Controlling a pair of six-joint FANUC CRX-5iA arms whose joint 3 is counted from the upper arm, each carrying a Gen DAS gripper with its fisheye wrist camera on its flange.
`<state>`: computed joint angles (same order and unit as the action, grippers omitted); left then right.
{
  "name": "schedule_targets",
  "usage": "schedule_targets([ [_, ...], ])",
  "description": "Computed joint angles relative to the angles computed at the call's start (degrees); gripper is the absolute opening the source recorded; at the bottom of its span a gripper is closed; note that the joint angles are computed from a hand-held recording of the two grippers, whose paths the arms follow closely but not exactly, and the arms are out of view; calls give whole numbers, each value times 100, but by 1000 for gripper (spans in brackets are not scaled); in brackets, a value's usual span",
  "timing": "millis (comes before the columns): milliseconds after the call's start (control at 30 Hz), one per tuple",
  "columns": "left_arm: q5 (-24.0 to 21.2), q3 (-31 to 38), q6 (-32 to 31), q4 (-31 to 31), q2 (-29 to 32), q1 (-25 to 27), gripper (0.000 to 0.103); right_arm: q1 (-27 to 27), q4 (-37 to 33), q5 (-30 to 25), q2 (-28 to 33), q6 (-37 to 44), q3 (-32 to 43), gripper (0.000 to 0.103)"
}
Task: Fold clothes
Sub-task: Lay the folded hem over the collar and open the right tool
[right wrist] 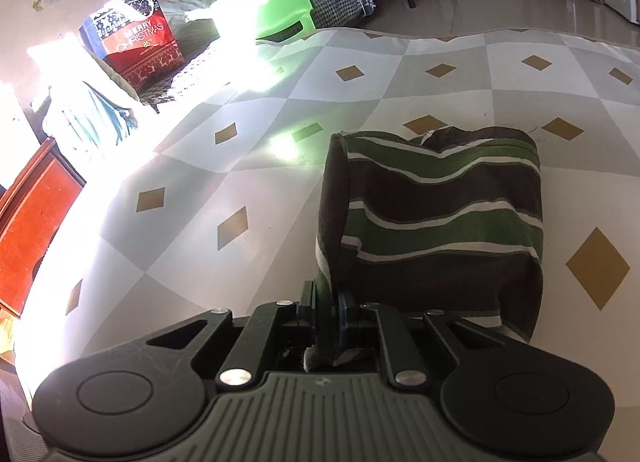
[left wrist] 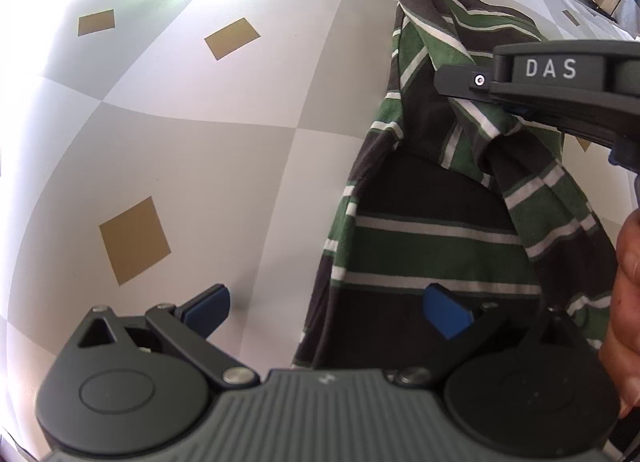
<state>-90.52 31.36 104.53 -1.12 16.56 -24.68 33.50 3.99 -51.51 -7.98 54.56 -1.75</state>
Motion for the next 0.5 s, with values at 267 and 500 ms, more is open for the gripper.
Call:
schedule_targets([
  [267,-10,1,14,-4,-12,-18,103,-286,-804,-109,136,258,321,33],
  [500,38,56,60,-85,-41,-51,103,-356,-839,-93,-68,155,432,41],
])
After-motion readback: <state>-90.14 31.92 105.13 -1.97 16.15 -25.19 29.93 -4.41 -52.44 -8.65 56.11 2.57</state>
